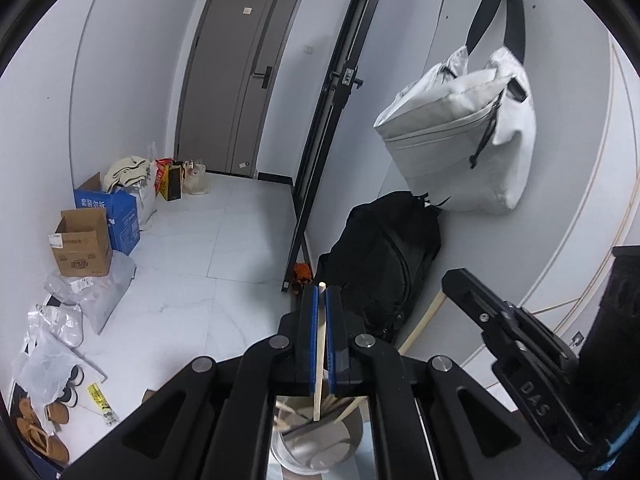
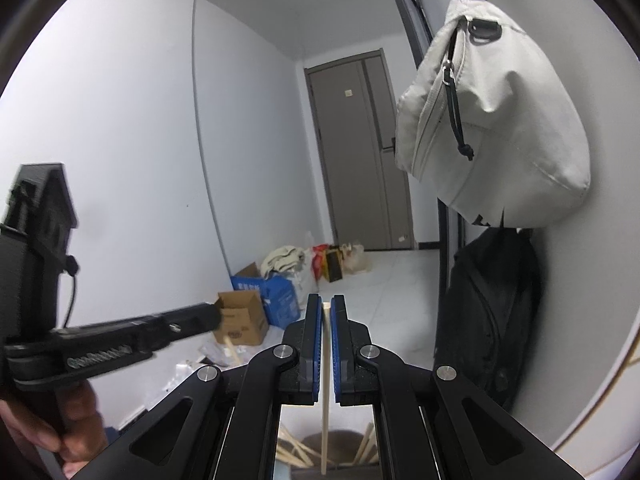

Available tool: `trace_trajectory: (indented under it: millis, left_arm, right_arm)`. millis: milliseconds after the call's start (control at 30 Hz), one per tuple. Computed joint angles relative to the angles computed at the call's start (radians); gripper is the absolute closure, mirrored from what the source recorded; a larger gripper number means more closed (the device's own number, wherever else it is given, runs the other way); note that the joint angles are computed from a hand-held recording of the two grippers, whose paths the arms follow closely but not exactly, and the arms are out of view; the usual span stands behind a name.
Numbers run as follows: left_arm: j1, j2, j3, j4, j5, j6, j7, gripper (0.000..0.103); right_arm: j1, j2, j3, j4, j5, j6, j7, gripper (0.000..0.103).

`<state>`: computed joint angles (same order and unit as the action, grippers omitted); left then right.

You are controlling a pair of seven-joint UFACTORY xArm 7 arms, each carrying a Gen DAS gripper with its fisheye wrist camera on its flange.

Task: Organize utensils
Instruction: 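Lower the chopsticks into the white holder and open both tools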

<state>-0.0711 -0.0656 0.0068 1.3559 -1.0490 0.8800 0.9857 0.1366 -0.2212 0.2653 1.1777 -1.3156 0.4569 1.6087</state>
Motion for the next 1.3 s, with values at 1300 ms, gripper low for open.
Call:
trace_trajectory:
  millis: [1300]
  left_arm:
    - [0.068,0.282,-0.104,0.267,0.186,0.357,-0.058,0.102]
  right_arm:
    - [0.037,0.125,-0.156,-0.093,-0.354,-0.295,0.398,0.098]
